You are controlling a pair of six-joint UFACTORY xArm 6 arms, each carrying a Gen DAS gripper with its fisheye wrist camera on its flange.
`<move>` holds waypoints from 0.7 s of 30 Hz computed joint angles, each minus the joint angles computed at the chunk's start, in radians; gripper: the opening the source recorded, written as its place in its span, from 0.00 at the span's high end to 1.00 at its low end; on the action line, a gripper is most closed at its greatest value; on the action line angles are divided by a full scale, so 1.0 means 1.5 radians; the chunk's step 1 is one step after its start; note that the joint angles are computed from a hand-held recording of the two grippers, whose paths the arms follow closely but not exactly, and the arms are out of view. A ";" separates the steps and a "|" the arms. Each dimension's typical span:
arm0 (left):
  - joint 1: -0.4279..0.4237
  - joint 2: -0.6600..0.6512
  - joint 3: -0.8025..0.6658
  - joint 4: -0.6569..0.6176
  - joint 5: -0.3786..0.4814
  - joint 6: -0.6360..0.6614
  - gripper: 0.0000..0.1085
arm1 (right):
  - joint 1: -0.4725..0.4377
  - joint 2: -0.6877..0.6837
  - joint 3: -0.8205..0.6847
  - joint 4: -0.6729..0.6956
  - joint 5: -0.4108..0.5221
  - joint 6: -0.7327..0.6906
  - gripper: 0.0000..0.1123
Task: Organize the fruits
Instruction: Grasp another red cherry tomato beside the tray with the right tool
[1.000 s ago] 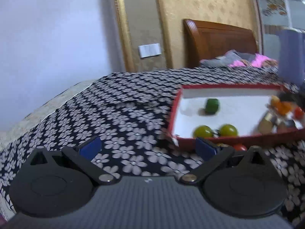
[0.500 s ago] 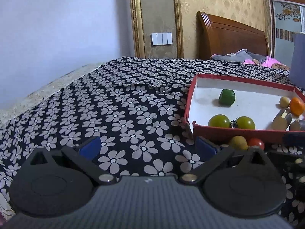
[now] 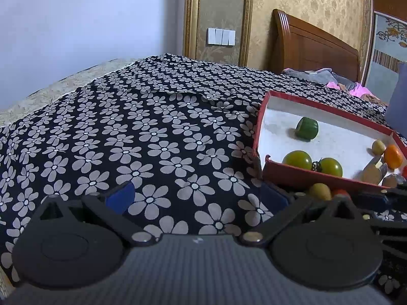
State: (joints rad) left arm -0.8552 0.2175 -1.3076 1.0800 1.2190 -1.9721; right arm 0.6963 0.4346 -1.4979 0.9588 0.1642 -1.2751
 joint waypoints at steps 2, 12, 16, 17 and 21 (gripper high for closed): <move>-0.001 0.001 -0.002 0.001 0.002 0.002 0.05 | 0.001 -0.005 0.006 0.006 -0.002 -0.006 0.79; 0.000 0.006 -0.015 0.049 -0.069 0.095 0.05 | -0.018 -0.146 0.126 0.440 -0.011 -0.395 0.79; -0.001 0.052 -0.078 0.060 -0.102 0.191 0.05 | -0.047 -0.182 0.159 0.533 0.009 -0.445 0.79; -0.001 0.067 -0.096 0.057 -0.103 0.211 0.05 | -0.052 -0.186 0.164 0.540 0.013 -0.444 0.79; 0.009 0.127 -0.170 0.038 -0.117 0.277 0.05 | -0.066 -0.188 0.174 0.551 0.024 -0.438 0.79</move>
State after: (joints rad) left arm -0.8423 0.4075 -1.5620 1.1373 1.0437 -1.5559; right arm 0.5973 0.1521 -1.2372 1.7855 0.2003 -1.9314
